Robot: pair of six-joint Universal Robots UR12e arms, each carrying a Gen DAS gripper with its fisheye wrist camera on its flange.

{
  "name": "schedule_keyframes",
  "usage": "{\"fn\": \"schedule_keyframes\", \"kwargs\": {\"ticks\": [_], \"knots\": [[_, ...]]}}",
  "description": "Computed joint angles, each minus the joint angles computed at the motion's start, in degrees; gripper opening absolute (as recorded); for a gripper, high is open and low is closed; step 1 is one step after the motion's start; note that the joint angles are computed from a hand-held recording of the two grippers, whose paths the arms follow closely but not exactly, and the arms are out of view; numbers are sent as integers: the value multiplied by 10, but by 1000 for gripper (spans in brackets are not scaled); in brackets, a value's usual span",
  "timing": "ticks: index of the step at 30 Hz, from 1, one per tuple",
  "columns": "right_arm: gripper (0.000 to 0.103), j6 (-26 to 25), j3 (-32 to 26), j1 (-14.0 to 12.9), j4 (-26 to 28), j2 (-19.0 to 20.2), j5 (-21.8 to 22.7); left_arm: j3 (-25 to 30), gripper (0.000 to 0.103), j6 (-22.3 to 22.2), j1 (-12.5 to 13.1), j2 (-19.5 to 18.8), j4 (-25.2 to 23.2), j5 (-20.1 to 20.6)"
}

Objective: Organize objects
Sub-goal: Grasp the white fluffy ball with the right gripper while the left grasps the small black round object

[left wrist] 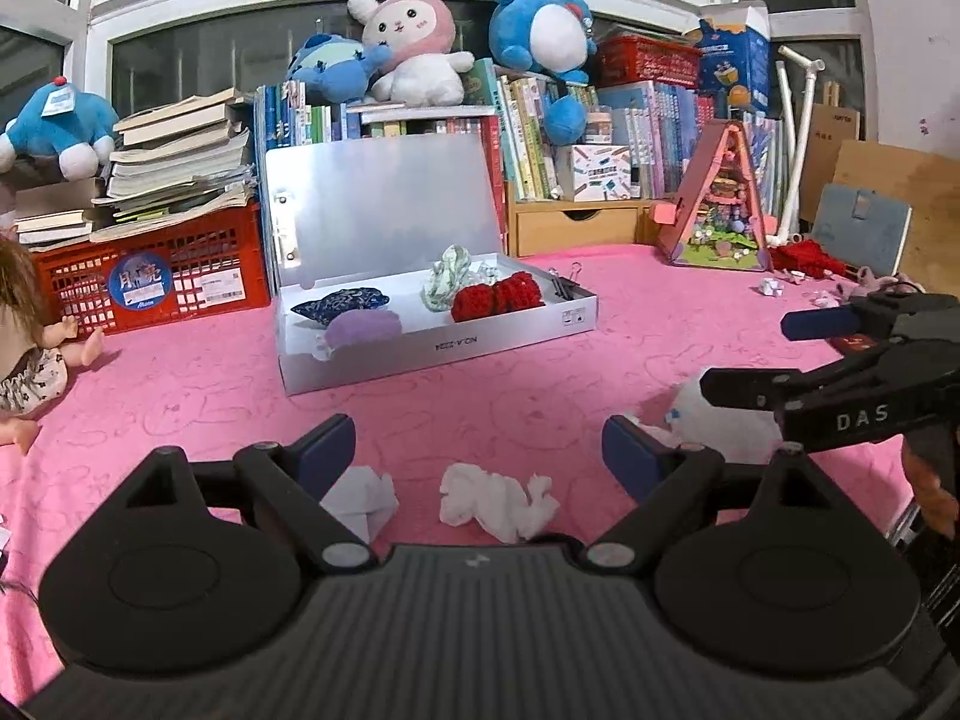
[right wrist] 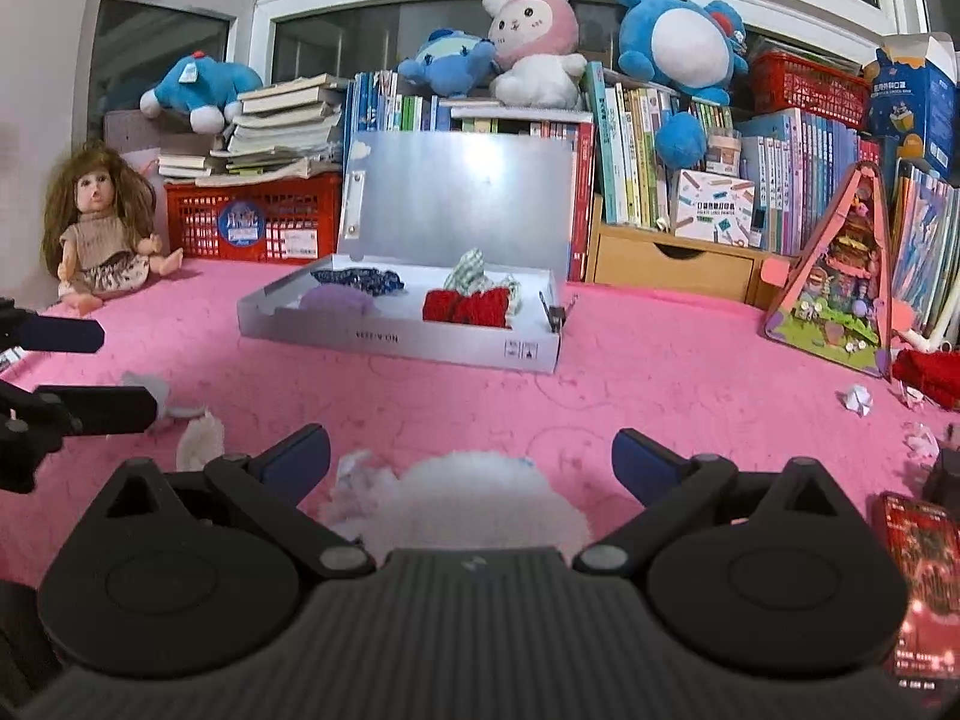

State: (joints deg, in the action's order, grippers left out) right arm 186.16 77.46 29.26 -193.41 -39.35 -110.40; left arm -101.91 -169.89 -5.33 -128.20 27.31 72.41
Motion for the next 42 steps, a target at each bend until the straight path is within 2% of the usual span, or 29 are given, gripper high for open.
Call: {"fn": "schedule_keyframes", "kwargs": {"ticks": [5, 10, 17, 20, 25, 27, 31, 39, 42], "knots": [[103, 6, 3, 0, 10, 0, -2, -7, 91, 10, 1, -1, -2, -22], [103, 12, 6, 0, 18, 0, 3, -7, 86, 31, -3, -3, -14, -29], [103, 10, 6, -1, 37, 2, 7, -14, 67, 44, -8, -1, -42, -36], [103, 16, 5, -3, 40, 4, 13, -17, 63, 45, -9, -2, -50, -33], [103, 30, 0, -6, 42, 7, 18, -18, 57, 38, -11, -4, -54, -18], [103, 43, 0, -9, 47, 6, 27, -16, 51, 29, -13, -7, -53, -9], [101, 76, 5, -16, 51, 3, 59, -11, 49, 15, -14, -8, -68, -1], [95, 114, 13, -23, 57, -1, 83, -7, 44, -4, -15, -13, -67, 8], [92, 114, 11, -21, 57, 2, 80, -5, 42, -10, -16, -15, -66, 11]]}}
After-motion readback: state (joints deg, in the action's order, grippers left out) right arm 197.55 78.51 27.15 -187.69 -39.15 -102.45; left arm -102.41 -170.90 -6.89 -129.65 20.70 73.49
